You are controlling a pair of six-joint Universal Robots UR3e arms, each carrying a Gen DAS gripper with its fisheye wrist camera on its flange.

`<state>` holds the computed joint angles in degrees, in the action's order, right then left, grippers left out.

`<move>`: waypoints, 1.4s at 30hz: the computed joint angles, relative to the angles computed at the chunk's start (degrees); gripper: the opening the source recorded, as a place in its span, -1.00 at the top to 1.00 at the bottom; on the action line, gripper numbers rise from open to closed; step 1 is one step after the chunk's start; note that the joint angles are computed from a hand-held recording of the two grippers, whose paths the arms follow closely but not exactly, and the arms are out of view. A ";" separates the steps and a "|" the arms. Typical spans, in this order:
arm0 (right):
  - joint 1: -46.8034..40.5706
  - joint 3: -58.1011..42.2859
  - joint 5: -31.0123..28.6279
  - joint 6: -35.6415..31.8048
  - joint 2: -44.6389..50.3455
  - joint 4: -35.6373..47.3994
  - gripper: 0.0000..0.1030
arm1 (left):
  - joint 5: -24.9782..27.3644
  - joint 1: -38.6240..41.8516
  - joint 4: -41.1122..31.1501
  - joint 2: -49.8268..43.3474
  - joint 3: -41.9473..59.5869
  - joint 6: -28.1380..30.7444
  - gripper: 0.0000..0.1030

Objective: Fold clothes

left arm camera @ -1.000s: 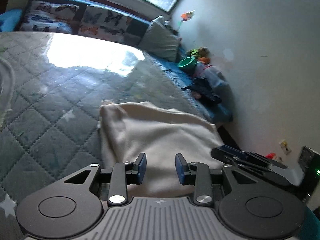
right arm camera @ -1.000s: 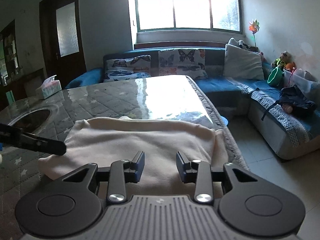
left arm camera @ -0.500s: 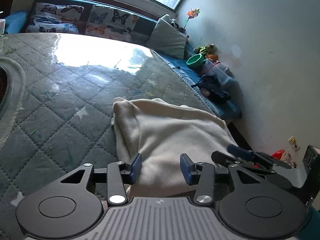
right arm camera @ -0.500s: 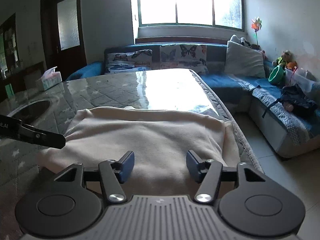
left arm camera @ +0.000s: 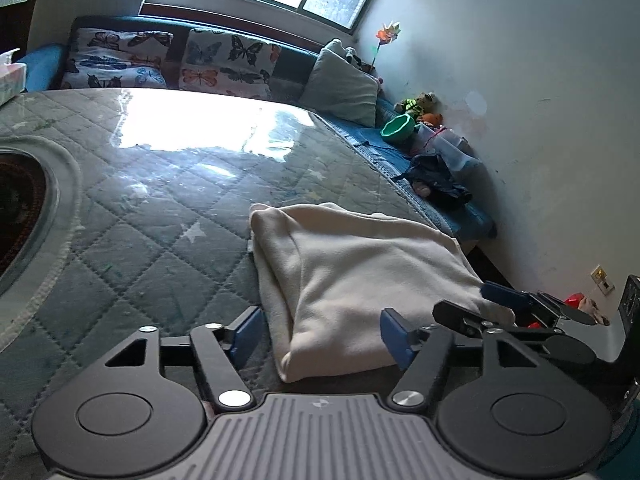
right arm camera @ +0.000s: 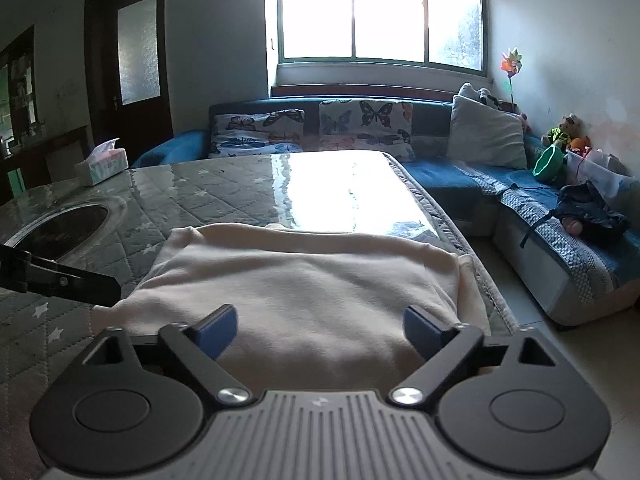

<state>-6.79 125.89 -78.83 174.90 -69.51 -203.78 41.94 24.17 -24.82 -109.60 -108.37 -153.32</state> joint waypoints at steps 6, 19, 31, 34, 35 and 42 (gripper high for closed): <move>2.04 0.36 -2.62 0.88 -0.35 -0.52 -1.00 | -0.08 1.20 0.49 1.65 -2.54 1.89 -0.55; 3.69 1.86 -3.69 2.84 -1.69 0.13 -1.00 | -1.41 4.07 1.45 5.85 -7.86 5.54 -0.95; 2.89 4.61 -3.25 3.70 -3.84 0.02 -1.00 | 0.10 3.58 -0.04 7.79 -9.12 7.01 -1.00; 2.67 5.42 -3.19 3.98 -4.29 -0.16 -1.00 | 1.04 3.05 -0.27 8.13 -8.98 6.94 -1.00; 2.61 5.61 -3.25 4.07 -4.40 -0.22 -1.00 | 1.36 2.84 -0.29 8.26 -9.00 6.92 -1.00; 1.52 7.48 -2.77 4.53 -5.60 -0.69 -1.00 | 3.20 1.35 -0.69 9.50 -9.53 7.23 -1.00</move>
<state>-5.27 133.37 -81.60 179.43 -75.11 -204.47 45.14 25.52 -25.51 -100.10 -117.89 -146.09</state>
